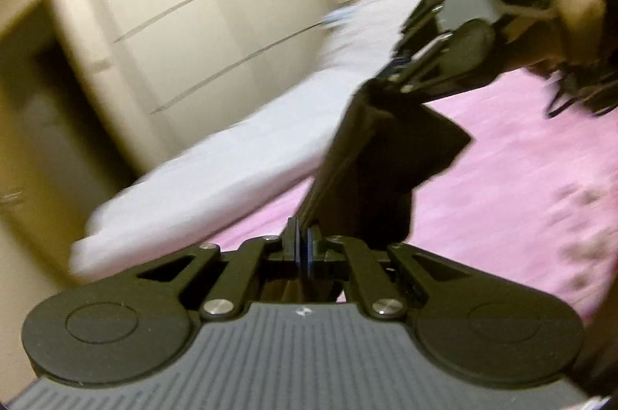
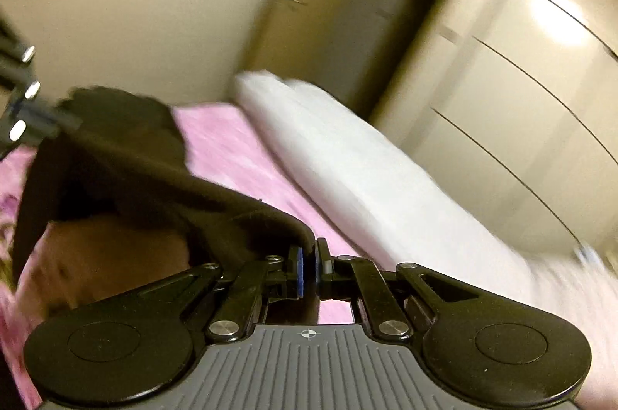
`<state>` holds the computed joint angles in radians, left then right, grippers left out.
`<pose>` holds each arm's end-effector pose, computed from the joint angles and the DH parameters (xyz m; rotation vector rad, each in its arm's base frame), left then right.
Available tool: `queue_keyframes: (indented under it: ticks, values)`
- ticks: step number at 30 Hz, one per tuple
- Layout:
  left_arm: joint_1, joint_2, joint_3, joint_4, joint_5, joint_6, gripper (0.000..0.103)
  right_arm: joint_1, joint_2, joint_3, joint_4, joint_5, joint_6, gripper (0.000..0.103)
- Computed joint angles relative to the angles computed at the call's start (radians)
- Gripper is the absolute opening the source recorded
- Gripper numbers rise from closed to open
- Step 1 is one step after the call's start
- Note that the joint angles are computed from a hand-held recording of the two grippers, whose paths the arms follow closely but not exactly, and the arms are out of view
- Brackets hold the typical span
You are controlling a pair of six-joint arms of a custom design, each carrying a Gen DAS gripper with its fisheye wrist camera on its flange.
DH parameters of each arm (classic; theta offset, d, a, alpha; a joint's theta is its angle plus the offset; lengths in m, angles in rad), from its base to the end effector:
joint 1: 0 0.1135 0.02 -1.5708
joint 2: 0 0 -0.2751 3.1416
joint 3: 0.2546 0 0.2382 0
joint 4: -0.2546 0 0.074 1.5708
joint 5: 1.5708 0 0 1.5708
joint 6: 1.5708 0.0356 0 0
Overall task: Fold clothes
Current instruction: 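Lift the shirt up with both grippers and shake it out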
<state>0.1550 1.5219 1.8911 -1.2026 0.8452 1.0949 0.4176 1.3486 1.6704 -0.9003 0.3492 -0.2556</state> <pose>0.2665 0.0147 0.4551 1.2557 1.6795 -0.2865 0.2326 0.0899 0.4529 -0.5075 2.0613 -0.2790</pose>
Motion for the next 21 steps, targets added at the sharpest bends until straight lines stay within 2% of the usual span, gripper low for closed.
queue_keyframes:
  ticks: [2, 5, 8, 11, 12, 14, 15, 17, 18, 20, 21]
  values:
    - [-0.127, -0.022, 0.009, -0.039, 0.022, -0.026, 0.002, -0.081, -0.136, -0.036, -0.109, 0.032, -0.002, 0.003]
    - [-0.271, -0.025, 0.036, 0.006, 0.072, -0.103, 0.002, -0.244, -0.269, 0.030, -0.267, 0.048, -0.060, 0.003]
    - [-0.388, -0.030, 0.054, 0.113, 0.138, -0.225, 0.002, -0.320, -0.318, 0.238, -0.425, 0.130, -0.116, 0.004]
    - [-0.443, -0.043, 0.067, 0.224, 0.187, -0.359, 0.002, -0.292, -0.255, 0.466, -0.479, 0.255, -0.169, 0.004]
    - [-0.454, -0.058, 0.053, 0.263, 0.195, -0.404, 0.002, -0.340, -0.232, 0.531, -0.476, 0.225, -0.210, 0.004]
    - [-0.473, -0.029, 0.077, 0.306, 0.174, -0.467, 0.002, -0.535, -0.188, 0.632, -0.457, 0.032, -0.292, 0.004]
    - [-0.482, -0.014, 0.088, 0.319, 0.154, -0.488, 0.002, -0.581, -0.164, 0.683, -0.454, -0.012, -0.311, 0.004]
    - [-0.469, 0.017, 0.127, 0.274, 0.126, -0.480, 0.002, -0.557, -0.137, 0.659, -0.406, -0.023, -0.318, 0.004]
    - [-0.464, 0.059, 0.171, 0.253, 0.104, -0.478, 0.002, -0.578, -0.127, 0.639, -0.391, -0.065, -0.317, 0.004]
    - [-0.446, 0.145, 0.268, 0.197, 0.064, -0.461, 0.002, -0.705, -0.106, 0.605, -0.373, -0.227, -0.334, 0.004]
    - [-0.431, 0.185, 0.314, 0.162, 0.047, -0.443, 0.002, -0.737, -0.112, 0.540, -0.342, -0.277, -0.340, 0.004]
